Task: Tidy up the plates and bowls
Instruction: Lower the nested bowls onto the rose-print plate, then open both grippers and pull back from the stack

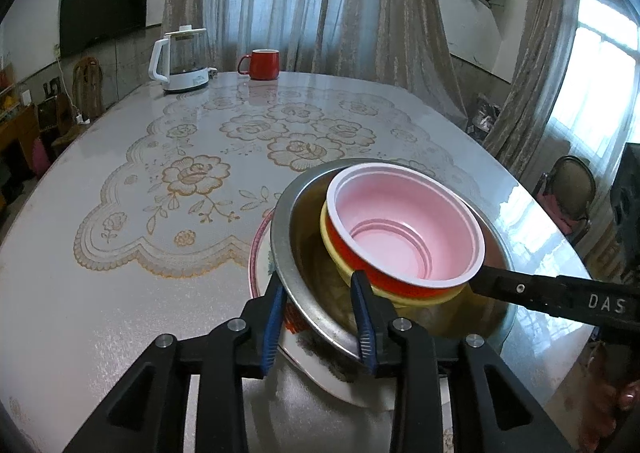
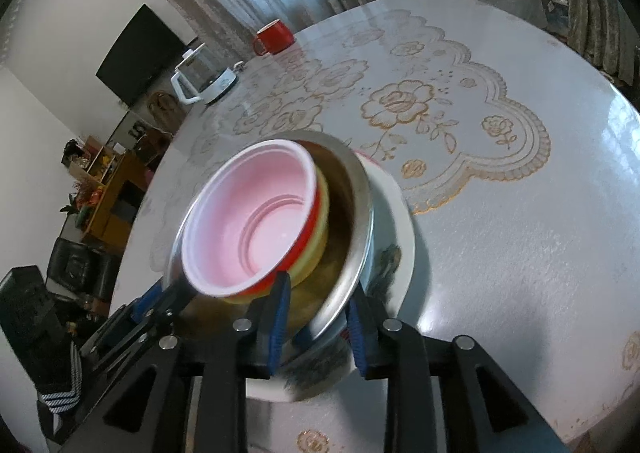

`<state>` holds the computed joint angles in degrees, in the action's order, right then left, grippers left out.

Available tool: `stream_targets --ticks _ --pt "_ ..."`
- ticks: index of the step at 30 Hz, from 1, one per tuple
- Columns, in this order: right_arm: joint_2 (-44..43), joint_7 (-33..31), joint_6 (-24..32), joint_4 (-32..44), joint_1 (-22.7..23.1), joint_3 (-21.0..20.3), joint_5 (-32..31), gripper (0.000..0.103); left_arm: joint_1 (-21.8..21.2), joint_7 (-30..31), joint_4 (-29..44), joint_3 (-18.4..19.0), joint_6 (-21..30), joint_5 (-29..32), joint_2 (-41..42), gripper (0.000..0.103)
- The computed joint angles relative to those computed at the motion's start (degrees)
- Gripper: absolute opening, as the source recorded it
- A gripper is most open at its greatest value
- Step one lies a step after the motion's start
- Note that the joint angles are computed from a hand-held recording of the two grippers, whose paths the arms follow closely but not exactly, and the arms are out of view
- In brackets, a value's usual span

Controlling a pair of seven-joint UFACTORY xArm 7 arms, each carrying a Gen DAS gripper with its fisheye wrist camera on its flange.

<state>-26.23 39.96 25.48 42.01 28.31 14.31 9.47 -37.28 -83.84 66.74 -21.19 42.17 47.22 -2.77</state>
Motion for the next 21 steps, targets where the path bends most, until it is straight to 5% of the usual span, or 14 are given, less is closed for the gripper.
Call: stream_targets --ticks 16,21 --pt "-0.65 2.66 -2.7 -1.69 -1.39 1.26 -3.64 0.022 -0.34 -0.43 -0.52 -1.02 1.69 1.09 -1.27 0.04" --pt "-2.82 4.08 -2.21 -2.15 -2.19 2.96 -5.57 0.036 -0.76 -1.0 -0.72 -2.14 4.5 1.8 -2.26 0.07"
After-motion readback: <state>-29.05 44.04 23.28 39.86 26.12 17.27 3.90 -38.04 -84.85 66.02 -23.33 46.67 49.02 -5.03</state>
